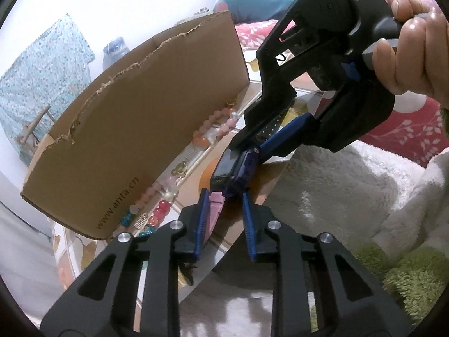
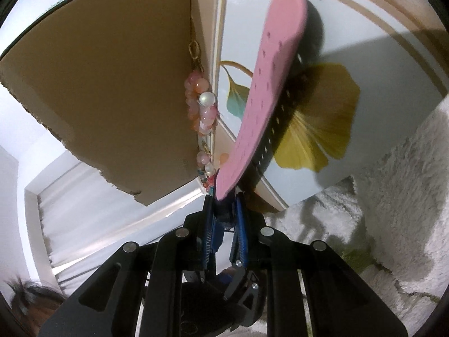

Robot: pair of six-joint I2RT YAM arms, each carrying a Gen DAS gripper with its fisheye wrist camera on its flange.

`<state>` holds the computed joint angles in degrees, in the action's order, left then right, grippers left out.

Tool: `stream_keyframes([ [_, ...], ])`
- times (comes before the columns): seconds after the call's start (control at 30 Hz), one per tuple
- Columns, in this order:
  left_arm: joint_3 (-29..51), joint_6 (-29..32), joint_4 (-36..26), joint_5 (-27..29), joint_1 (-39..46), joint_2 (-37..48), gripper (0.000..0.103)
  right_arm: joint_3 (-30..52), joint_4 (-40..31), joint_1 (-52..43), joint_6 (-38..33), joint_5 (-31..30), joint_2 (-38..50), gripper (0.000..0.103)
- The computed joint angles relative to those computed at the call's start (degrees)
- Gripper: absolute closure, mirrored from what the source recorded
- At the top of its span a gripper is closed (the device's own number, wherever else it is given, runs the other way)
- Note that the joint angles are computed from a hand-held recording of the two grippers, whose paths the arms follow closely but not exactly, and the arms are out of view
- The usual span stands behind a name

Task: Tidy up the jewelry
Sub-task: 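Lift the pink-strapped watch with the left tool, strap hanging down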

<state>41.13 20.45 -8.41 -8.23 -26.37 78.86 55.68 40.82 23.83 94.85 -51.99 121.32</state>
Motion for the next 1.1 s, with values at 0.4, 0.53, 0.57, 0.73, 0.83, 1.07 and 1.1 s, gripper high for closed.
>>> stream_keyframes([
  [0.4,0.47,2.51,-3.31,5.84,2.59,-2.3,0.093,-1.14,-5.94,-1.47,-8.94,1.68,-3.06,0.072],
  [0.53,1.95,2.03,-5.68,10.11,5.16,-2.04,0.093,-2.24,-6.14,-1.9,-10.55,2.07,-3.63,0.072],
  [0.57,2.25,1.96,-6.08,11.17,5.82,-1.9,0.093,-2.31,-6.15,-1.9,-10.67,2.18,-3.66,0.072],
  [0.73,5.44,-0.43,-9.86,19.16,10.47,0.01,0.094,-4.23,-4.58,-2.11,-10.91,2.27,-3.91,0.072],
  [0.83,7.85,-2.75,-12.89,25.11,13.71,1.58,0.094,-4.58,-3.65,-1.89,-10.75,2.19,-3.56,0.071],
  [1.07,11.02,-8.92,-17.92,37.18,19.37,5.78,0.095,-5.24,0.6,-0.54,-8.88,2.24,-2.45,0.062],
  [1.1,11.28,-9.81,-18.02,38.25,19.93,6.36,0.095,-5.39,1.58,-0.37,-8.54,2.2,-2.21,0.06],
])
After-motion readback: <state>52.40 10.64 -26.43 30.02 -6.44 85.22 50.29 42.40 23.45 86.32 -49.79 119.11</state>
